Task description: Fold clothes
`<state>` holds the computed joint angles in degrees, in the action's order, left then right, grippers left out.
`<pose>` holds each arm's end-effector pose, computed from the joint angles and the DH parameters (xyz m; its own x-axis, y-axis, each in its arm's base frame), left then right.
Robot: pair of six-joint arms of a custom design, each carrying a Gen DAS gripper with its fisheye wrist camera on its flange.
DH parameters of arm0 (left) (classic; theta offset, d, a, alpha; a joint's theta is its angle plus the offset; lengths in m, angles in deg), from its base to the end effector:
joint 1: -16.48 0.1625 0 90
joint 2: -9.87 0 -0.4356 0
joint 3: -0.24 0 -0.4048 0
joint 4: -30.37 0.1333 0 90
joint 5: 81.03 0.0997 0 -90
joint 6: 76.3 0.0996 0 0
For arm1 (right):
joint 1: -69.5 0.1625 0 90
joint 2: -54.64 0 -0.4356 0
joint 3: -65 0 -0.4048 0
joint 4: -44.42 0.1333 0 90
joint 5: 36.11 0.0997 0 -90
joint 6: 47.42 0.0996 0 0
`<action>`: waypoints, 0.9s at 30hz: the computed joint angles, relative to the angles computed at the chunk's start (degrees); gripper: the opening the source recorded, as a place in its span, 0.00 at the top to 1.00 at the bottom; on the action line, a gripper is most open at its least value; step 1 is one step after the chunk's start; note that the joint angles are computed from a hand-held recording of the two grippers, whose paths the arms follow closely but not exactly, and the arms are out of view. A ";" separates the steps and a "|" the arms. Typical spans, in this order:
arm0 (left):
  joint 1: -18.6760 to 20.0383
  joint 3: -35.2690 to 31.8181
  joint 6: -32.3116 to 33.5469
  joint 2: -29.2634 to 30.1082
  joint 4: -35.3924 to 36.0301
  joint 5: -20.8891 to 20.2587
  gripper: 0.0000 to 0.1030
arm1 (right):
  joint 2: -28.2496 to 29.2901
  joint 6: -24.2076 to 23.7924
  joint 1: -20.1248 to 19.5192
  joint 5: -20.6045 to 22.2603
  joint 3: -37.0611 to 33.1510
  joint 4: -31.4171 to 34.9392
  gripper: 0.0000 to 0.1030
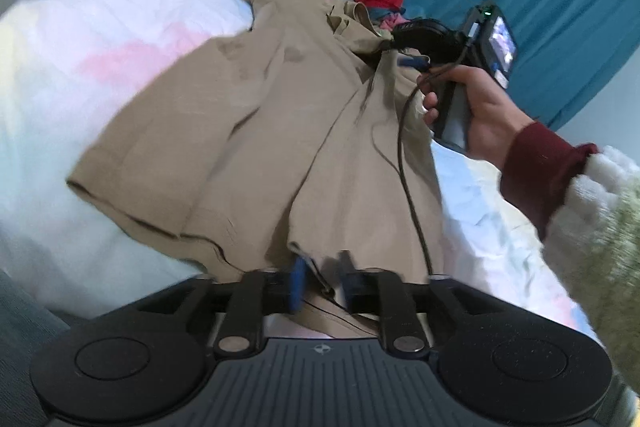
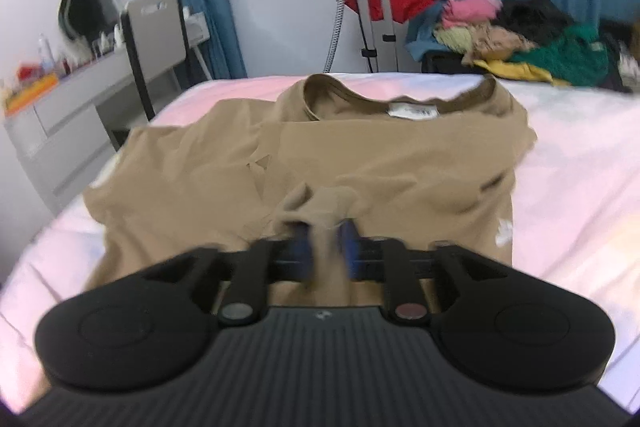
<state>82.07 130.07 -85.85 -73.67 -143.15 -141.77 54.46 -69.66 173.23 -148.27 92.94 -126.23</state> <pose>-0.0247 -0.4947 0.2939 -0.9585 -0.0303 -0.2834 0.1724 0.7301 -0.6612 0.3131 -0.8783 -0.0008 -0.8446 -0.1548 0.5125 -0.5001 0.5699 -0.6520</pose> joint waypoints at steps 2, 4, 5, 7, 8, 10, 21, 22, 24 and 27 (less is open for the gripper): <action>-1.35 0.05 1.96 0.36 -0.56 2.80 0.43 | -4.37 0.19 0.15 1.12 9.42 -8.36 0.16; -3.02 0.26 4.43 0.79 -1.44 6.03 0.32 | -7.74 0.02 0.50 1.48 16.39 -14.53 0.16; -3.83 0.35 5.68 1.03 -1.97 7.58 0.27 | -9.56 -0.33 0.78 1.36 19.84 -16.96 0.16; -5.36 0.87 8.13 1.33 -4.86 9.50 0.23 | -12.58 -0.46 1.38 1.11 25.50 -21.06 0.16; -6.12 1.19 9.56 1.36 -6.46 10.31 0.20 | -14.04 -0.52 1.78 0.71 28.29 -23.17 0.16; -7.71 1.39 11.79 1.20 -8.46 12.08 0.15 | -16.44 -0.72 2.61 -0.11 32.83 -26.70 0.16; -12.85 -4.83 19.39 0.40 -9.51 15.48 0.03 | -26.92 5.03 9.57 -4.57 51.25 -39.38 0.16; -12.98 -5.58 20.10 0.85 -9.89 15.80 0.03 | -27.45 4.85 9.69 -4.01 53.14 -41.10 0.16; -13.25 -6.89 21.83 1.73 -10.86 16.49 0.01 | -28.31 4.12 9.90 -3.22 56.72 -44.33 0.16; -12.48 -7.06 30.09 2.91 -15.16 12.87 0.01 | -29.02 2.88 9.93 -2.32 61.81 -50.00 0.16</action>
